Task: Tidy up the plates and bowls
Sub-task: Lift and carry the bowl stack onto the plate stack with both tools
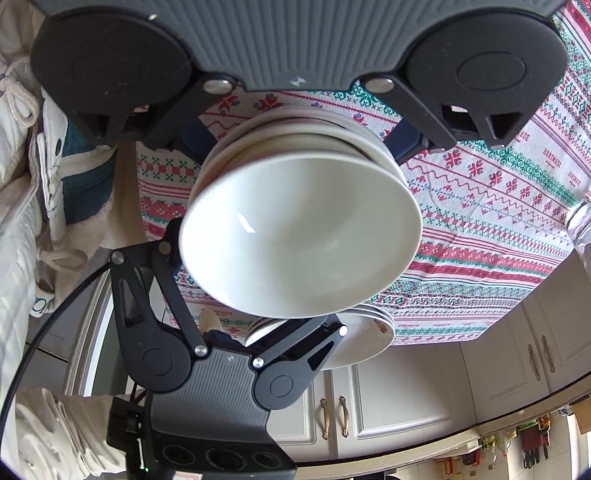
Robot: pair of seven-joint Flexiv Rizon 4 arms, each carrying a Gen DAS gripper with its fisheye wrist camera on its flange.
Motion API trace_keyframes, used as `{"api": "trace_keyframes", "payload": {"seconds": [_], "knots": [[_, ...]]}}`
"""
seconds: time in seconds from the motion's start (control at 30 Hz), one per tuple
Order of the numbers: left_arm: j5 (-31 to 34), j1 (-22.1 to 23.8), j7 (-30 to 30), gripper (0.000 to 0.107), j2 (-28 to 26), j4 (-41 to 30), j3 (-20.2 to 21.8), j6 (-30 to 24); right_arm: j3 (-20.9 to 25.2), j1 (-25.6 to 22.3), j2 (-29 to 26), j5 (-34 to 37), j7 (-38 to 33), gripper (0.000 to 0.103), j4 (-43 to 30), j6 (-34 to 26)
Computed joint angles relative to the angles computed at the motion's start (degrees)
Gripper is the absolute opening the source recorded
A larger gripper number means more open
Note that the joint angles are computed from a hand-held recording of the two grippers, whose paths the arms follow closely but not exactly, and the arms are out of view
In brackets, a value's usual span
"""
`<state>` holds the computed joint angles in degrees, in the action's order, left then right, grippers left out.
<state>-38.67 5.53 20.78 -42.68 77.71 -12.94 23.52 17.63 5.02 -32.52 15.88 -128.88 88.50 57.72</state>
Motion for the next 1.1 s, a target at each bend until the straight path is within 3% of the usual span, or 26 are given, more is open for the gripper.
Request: {"api": "trace_keyframes", "payload": {"seconds": [0.5,1.1], "knots": [[-0.07,0.05,-1.49,0.093,-1.16,-1.55,-0.13,-1.46,0.66,-0.72,-0.53,3.37,-0.95,0.092,-1.55,-1.49],[-1.64,-0.91,-2.61,0.093,1.44,0.62,-0.62,0.41,0.54,-1.28,2.57,4.04,-1.47,0.091,1.27,0.58]]}}
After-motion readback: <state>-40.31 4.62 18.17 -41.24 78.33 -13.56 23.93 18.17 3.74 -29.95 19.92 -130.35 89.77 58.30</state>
